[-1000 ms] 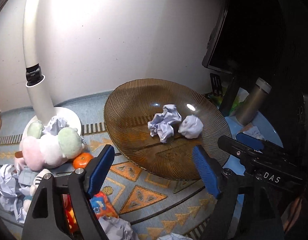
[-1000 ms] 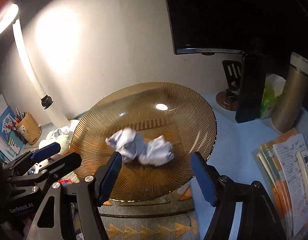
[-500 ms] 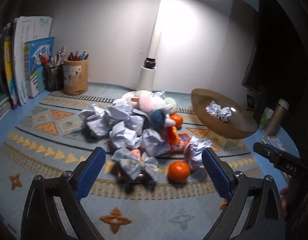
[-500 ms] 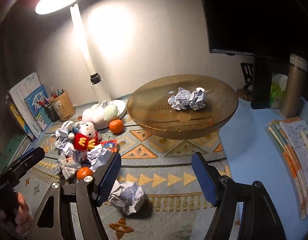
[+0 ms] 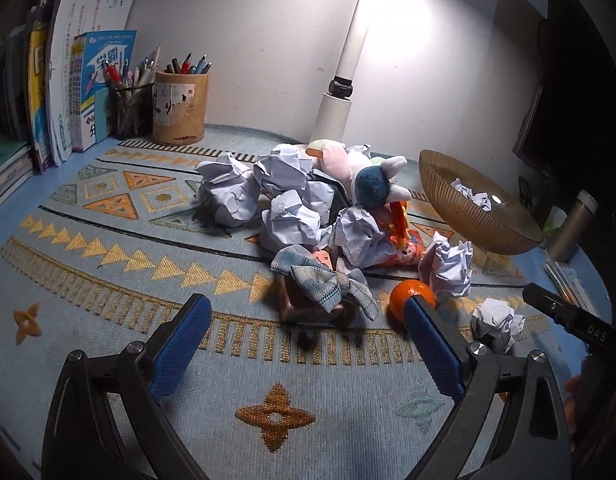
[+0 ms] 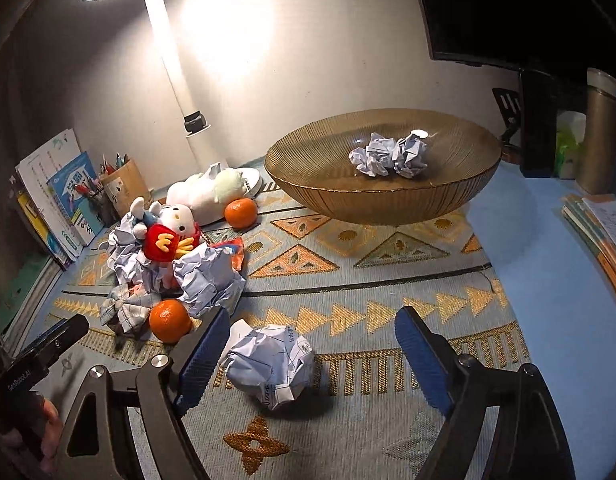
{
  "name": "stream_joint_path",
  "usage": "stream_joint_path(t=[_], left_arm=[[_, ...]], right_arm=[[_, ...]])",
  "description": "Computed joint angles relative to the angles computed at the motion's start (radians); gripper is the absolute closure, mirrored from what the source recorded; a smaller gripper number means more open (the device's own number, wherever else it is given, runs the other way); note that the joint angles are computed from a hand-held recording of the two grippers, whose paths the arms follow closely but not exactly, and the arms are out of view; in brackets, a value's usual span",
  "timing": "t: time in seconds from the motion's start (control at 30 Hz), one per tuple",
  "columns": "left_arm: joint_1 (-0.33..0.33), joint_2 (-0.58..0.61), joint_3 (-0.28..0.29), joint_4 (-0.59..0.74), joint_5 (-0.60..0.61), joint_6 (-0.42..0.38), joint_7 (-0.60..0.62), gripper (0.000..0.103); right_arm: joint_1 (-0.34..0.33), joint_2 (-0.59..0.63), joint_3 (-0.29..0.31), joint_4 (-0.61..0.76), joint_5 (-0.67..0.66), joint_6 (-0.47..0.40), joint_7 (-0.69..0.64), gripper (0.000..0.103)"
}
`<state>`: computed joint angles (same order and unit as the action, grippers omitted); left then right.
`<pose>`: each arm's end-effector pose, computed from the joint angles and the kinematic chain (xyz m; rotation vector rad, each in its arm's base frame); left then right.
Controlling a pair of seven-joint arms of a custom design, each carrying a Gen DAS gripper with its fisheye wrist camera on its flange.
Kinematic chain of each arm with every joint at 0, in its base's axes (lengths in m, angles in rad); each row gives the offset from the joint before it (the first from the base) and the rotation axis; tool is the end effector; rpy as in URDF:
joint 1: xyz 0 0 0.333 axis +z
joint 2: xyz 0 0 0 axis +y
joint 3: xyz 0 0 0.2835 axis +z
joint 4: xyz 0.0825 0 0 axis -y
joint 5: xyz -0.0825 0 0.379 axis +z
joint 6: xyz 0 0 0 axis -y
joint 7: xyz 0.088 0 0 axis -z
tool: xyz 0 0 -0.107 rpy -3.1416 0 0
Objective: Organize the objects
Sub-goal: 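Move both open tools back toward the remaining paper balls on the rug, then close the left tool on a paper ball while the right tool grasps another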
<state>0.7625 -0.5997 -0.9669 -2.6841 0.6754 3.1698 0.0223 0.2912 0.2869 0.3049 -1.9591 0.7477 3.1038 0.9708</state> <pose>0.4217 -0.1356 0.3775 -2.0395 1.1665 -0.8472 0.5602 0.2960 0.3910 -1.9021 1.2486 -0.3219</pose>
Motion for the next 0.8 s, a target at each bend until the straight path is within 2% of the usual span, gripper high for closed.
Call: stream_joint_path(t=[0.23, 0.33, 0.43, 0.53, 0.6, 0.63, 0.7, 0.8], left_arm=[[-0.009, 0.014, 0.009, 0.007, 0.014, -0.011, 0.001, 0.006], [-0.018, 0.045, 0.020, 0.030, 0.040, -0.005, 0.026, 0.006], [-0.004, 0.104, 0.008, 0.091, 0.057, 0.036, 0.081, 0.007], [-0.004, 0.259, 0.000, 0.219, 0.106, -0.012, 0.206, 0.007], [0.023, 0.383, -0.032, 0.312, 0.175, -0.046, 0.261, 0.007], [0.033, 0.447, -0.053, 0.358, 0.213, -0.090, 0.281, 0.008], [0.030, 0.571, -0.072, 0.438, 0.298, -0.180, 0.289, 0.012], [-0.027, 0.704, -0.037, 0.510, 0.347, -0.259, 0.316, 0.014]], right_arm=[[0.028, 0.002, -0.030, 0.000, -0.041, -0.005, 0.033, 0.019], [0.020, -0.001, -0.019, -0.003, -0.050, -0.007, 0.029, 0.019], [-0.024, -0.013, 0.017, 0.007, 0.000, -0.089, -0.036, 0.019], [-0.036, -0.043, 0.012, 0.003, 0.049, -0.200, -0.133, 0.019], [-0.017, -0.059, -0.018, -0.002, 0.020, -0.270, -0.163, 0.020], [0.001, -0.064, -0.034, -0.010, 0.002, -0.270, -0.167, 0.020], [0.054, -0.060, -0.085, -0.020, -0.085, -0.251, -0.103, 0.020], [0.076, -0.020, -0.118, 0.020, -0.150, -0.297, -0.020, 0.020]])
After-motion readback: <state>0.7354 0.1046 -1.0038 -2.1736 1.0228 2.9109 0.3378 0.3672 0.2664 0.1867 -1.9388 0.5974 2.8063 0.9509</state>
